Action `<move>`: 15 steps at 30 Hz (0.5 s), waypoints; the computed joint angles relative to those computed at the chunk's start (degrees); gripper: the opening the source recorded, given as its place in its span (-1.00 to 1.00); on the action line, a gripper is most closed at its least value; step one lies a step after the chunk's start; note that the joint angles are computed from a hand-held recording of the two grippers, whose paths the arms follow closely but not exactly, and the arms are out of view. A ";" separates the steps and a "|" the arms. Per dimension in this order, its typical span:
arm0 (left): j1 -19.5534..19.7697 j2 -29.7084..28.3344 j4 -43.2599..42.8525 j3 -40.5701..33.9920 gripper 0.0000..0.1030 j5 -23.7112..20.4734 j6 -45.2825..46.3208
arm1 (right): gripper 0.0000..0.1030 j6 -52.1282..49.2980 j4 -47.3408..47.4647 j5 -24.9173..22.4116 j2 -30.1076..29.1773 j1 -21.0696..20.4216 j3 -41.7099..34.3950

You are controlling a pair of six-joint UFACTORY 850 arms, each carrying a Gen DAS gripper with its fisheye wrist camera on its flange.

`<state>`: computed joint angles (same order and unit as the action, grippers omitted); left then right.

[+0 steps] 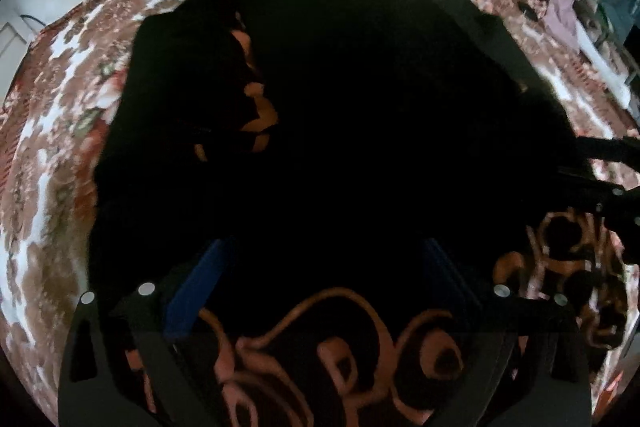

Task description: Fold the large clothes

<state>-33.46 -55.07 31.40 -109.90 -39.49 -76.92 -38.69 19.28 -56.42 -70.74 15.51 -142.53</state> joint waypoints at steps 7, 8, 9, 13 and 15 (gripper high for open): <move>-2.46 6.46 2.15 9.10 0.89 -0.82 -6.38 | 0.90 -4.66 4.94 3.76 8.39 -3.56 14.22; -3.30 7.83 1.66 10.82 0.89 -2.78 -6.44 | 0.90 -5.61 5.36 3.95 9.83 -4.54 16.51; -4.16 9.31 1.10 12.60 0.89 -4.41 -7.12 | 0.90 -6.18 5.18 4.39 11.12 -5.07 18.51; -8.14 17.00 -0.12 22.70 0.89 -9.23 -13.68 | 0.91 -8.43 1.27 6.67 16.52 -8.65 27.06; -9.83 21.41 -2.33 29.17 0.89 -9.88 -18.26 | 0.91 -8.67 -1.25 7.07 18.00 -10.44 29.72</move>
<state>-43.29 -33.66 29.07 -80.73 -49.37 -95.18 -47.36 18.03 -49.36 -52.74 5.07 -112.81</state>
